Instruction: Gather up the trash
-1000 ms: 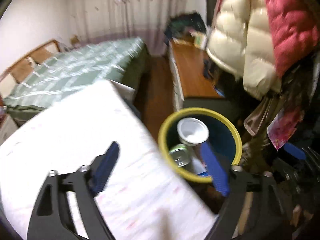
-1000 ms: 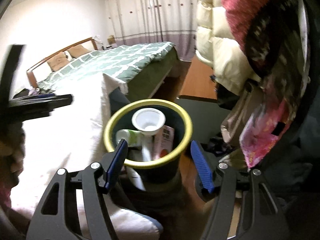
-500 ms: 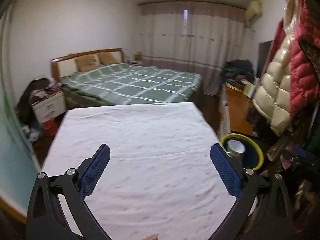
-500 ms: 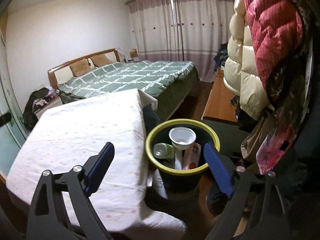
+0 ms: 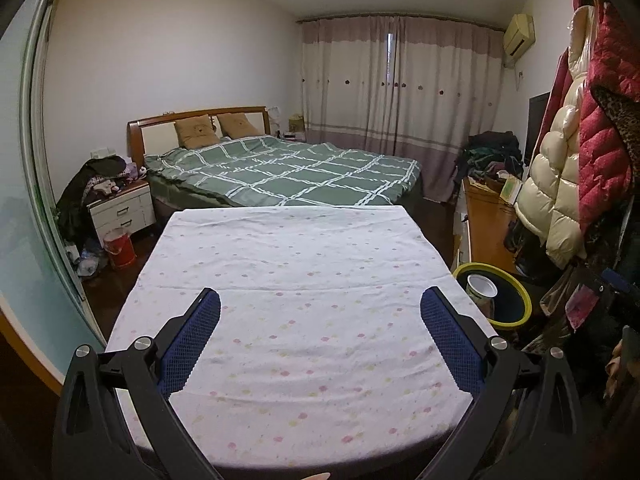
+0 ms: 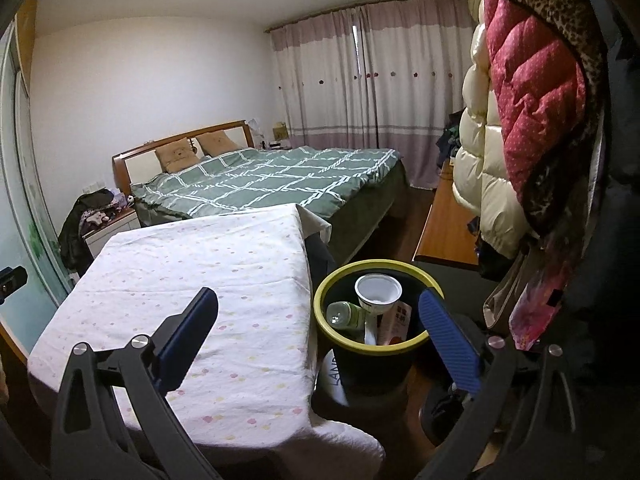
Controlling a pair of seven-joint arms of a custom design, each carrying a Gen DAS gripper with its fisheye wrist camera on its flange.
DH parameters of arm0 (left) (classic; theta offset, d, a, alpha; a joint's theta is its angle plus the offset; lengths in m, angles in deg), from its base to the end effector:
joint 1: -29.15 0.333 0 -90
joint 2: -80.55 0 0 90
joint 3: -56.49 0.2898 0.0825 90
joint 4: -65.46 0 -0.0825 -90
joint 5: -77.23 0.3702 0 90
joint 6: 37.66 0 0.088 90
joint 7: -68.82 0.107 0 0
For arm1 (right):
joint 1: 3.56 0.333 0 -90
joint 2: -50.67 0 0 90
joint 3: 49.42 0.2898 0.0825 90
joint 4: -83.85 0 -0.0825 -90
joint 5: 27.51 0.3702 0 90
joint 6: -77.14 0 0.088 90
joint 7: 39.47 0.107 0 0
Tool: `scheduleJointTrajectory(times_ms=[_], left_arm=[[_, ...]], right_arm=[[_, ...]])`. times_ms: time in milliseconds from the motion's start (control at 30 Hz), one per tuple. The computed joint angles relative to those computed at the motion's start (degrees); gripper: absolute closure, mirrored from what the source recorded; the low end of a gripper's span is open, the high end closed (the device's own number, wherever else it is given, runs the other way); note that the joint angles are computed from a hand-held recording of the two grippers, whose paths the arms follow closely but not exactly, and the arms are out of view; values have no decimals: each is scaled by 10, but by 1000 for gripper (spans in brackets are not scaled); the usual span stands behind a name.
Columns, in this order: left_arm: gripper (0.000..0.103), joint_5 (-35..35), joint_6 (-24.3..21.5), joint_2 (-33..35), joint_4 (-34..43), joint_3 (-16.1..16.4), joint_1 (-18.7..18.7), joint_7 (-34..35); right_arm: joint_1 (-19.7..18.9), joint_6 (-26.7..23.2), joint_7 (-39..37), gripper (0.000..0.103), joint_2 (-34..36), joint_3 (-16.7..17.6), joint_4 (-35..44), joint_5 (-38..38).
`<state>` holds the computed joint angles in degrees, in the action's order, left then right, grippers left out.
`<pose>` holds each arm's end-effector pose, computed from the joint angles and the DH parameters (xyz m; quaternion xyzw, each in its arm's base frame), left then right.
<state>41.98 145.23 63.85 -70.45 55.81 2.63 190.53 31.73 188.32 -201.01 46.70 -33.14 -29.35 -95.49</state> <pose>0.4564 -0.1745 0.5423 -0.4717 0.7094 -0.4481 0.2711 0.3856 0.3898 0.5196 -0.4204 0.7346 -0.4298 0.3144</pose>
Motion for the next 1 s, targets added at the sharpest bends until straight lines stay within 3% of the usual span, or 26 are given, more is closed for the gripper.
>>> scheduleJointTrajectory(times_ms=[67, 200, 267, 367, 467, 833, 1000], left_arm=[[5, 5, 8, -13, -16, -4, 9, -2], [5, 38, 9, -11, -15, -45, 61, -53], [5, 46, 10, -11, -14, -38, 60, -63], [5, 72, 14, -11, -18, -61, 93, -90], [5, 84, 8, -12, -18, -52, 87, -102], [5, 136, 3, -4, -11, -88, 128, -155], [5, 149, 2, -4, -12, -88, 130, -168]], right_arm=[[0, -1, -1, 7, -1, 1, -1, -3], [1, -4, 3, 7, 2, 1, 5, -10], [0, 0, 4, 7, 4, -1, 6, -11], [1, 5, 1, 7, 8, -3, 10, -10], [2, 5, 1, 7, 9, -3, 11, -11], [3, 2, 6, 7, 7, -3, 9, -13], [2, 7, 5, 7, 6, -4, 7, -11]])
